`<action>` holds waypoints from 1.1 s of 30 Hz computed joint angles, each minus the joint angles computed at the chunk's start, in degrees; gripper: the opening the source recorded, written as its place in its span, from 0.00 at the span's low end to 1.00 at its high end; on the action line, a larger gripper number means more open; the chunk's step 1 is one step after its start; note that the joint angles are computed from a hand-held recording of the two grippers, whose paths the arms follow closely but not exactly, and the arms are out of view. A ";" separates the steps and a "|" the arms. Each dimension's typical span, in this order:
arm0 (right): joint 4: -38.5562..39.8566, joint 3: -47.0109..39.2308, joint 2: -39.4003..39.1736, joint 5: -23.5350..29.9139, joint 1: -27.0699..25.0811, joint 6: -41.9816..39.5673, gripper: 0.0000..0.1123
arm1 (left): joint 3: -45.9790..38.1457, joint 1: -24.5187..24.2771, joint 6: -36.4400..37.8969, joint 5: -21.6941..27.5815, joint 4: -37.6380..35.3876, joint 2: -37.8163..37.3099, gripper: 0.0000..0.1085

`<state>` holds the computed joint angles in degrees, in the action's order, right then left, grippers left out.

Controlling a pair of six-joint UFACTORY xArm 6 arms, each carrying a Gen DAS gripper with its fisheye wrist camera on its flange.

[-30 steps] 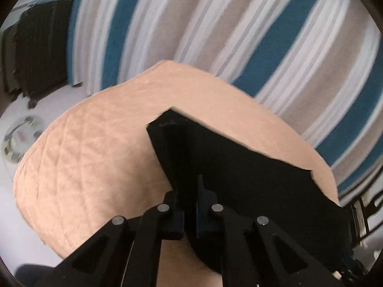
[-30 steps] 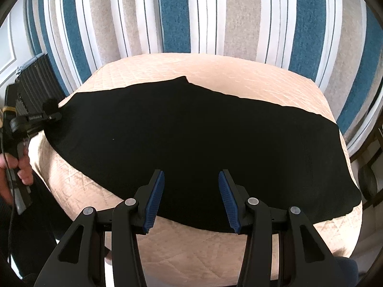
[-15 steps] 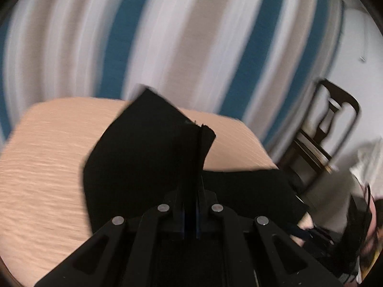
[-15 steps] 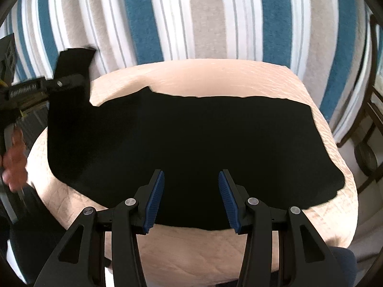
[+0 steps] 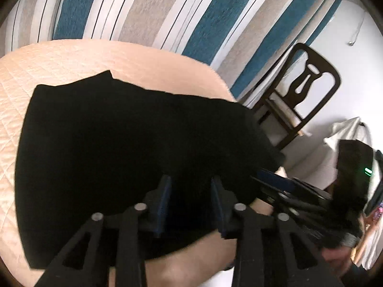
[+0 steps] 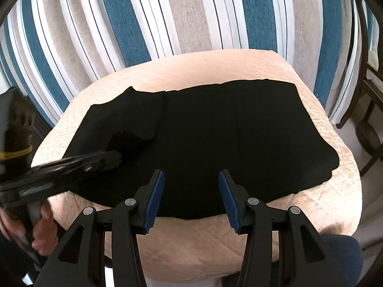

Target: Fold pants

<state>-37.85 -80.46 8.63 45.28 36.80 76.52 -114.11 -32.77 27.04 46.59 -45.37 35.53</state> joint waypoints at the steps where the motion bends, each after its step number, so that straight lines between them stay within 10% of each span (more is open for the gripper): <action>1: -0.01 0.01 0.02 -0.54 -0.13 0.29 0.43 | 1.49 -0.01 1.74 -0.35 -1.67 -0.95 0.35; 15: 5.38 -3.60 5.41 -15.61 -2.01 -4.95 0.42 | 13.96 5.39 -7.47 -12.21 4.22 -6.52 0.35; 33: 12.64 -3.87 7.43 -15.57 -2.32 -5.89 0.34 | 18.68 5.90 -17.92 -17.19 15.81 -8.24 0.38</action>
